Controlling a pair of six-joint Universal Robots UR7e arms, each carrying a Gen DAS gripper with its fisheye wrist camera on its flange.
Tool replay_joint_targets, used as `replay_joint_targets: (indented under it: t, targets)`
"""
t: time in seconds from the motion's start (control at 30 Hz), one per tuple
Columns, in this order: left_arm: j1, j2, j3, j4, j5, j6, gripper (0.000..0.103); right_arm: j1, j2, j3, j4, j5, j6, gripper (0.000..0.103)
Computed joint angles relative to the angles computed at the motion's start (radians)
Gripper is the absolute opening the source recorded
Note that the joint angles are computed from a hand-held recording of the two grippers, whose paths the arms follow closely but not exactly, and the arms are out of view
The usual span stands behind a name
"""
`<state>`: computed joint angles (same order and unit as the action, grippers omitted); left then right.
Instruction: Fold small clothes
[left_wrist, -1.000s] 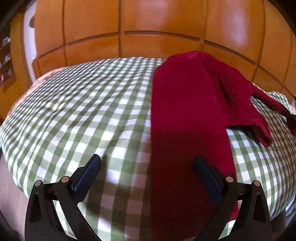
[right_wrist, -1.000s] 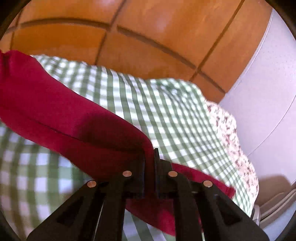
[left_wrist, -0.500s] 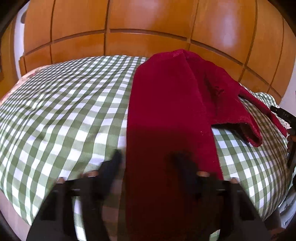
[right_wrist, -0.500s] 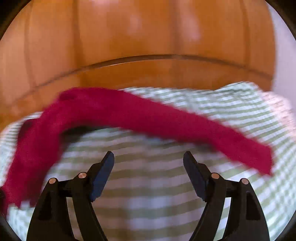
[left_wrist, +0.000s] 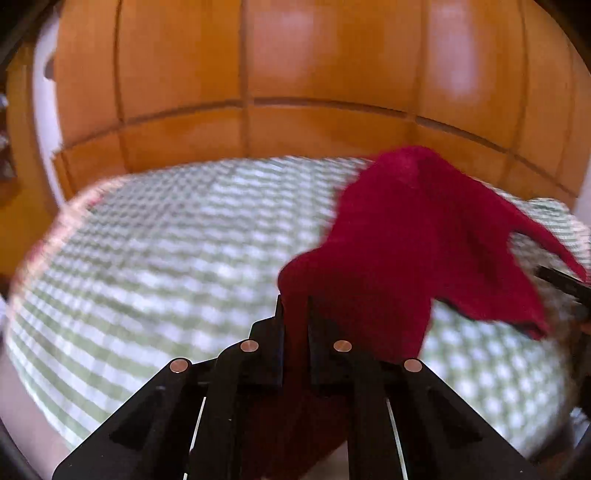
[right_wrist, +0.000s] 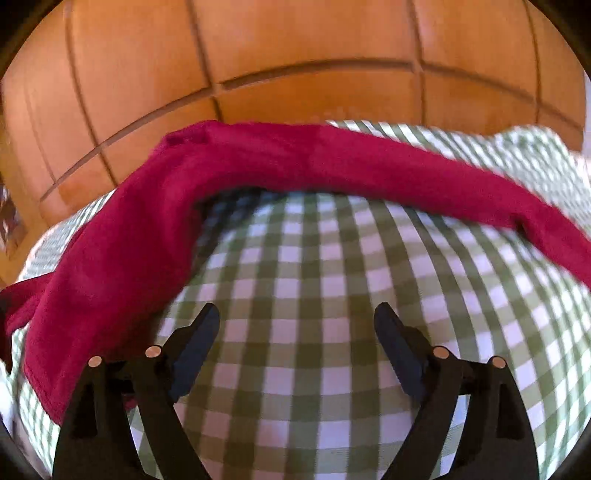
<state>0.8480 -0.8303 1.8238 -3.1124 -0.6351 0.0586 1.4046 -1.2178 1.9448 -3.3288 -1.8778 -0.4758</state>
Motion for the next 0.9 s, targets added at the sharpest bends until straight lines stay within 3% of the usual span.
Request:
replay_joint_targets:
  t: [0.1,0.33,0.5,0.53,0.57,0.6,0.63,0.67,0.73,0.83,0.9]
  targets:
    - [0.053,0.030,-0.100,-0.049,0.097,0.139,0.008,-0.008,-0.014,0.011,-0.004,0.019,0.007,0.085]
    - [0.153,0.128,-0.347,-0.150,0.197,0.384,0.008,0.021,0.022,-0.011,-0.018,-0.058,-0.019,0.085]
    - [0.195,0.302,-0.612,-0.271,0.273,0.670,0.009,0.028,0.036,-0.017,-0.032,-0.088,-0.034,0.085]
    - [0.205,0.362,-0.695,-0.272,0.328,0.730,0.014,0.032,0.042,-0.019,-0.038,-0.100,-0.040,0.085]
    - [0.211,0.392,-0.736,-0.276,0.364,0.753,0.026,0.034,0.045,-0.020,-0.042,-0.107,-0.045,0.085]
    - [0.216,0.410,-0.760,-0.258,0.393,0.735,0.032,0.036,0.047,-0.020,-0.048,-0.113,-0.049,0.085]
    - [0.217,0.406,-0.743,-0.263,0.393,0.677,0.049,0.036,0.048,-0.018,-0.058,-0.112,-0.052,0.085]
    - [0.214,0.375,-0.686,-0.265,0.366,0.610,0.071,0.035,0.046,-0.012,-0.072,-0.105,-0.056,0.084]
    - [0.201,0.332,-0.592,-0.365,0.319,0.552,0.090,0.028,0.034,0.009,-0.109,-0.066,-0.065,0.083]
    - [0.161,0.237,-0.387,-0.448,0.233,0.400,0.090,0.040,0.026,0.042,-0.187,-0.033,-0.116,0.076]
    - [0.134,0.189,-0.278,-0.465,0.179,0.292,0.090,0.058,0.007,0.067,-0.164,0.006,-0.135,0.068]
